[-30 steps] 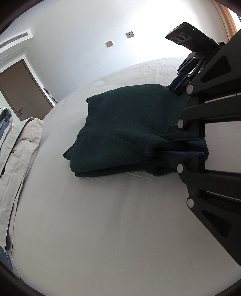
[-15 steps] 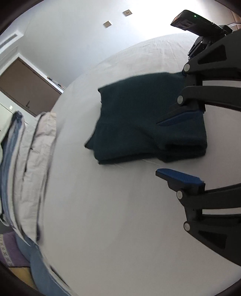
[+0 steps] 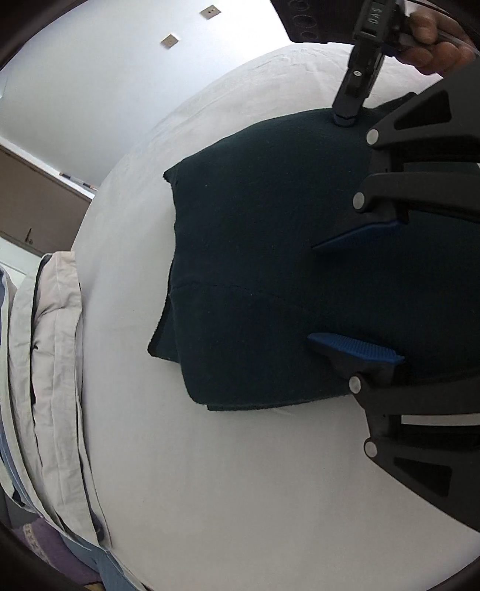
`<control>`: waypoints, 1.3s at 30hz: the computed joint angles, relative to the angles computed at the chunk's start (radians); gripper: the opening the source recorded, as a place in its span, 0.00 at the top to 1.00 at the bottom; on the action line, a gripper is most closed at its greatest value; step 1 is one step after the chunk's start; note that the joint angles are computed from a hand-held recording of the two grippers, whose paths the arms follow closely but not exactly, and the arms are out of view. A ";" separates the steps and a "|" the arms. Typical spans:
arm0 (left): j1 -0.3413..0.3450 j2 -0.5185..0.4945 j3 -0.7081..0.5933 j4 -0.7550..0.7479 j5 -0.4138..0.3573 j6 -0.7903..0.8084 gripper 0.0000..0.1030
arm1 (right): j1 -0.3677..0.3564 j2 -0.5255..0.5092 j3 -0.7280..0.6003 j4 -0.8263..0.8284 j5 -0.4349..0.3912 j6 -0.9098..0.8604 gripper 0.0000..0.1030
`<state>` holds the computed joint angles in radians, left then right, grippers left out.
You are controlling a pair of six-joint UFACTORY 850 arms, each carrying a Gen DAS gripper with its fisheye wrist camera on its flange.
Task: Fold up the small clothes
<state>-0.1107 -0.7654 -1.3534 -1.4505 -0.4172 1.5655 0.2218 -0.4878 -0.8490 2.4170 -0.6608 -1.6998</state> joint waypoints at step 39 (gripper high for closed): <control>-0.008 -0.013 -0.013 0.014 0.043 0.045 0.53 | -0.040 -0.360 -0.712 -0.958 0.282 0.941 0.59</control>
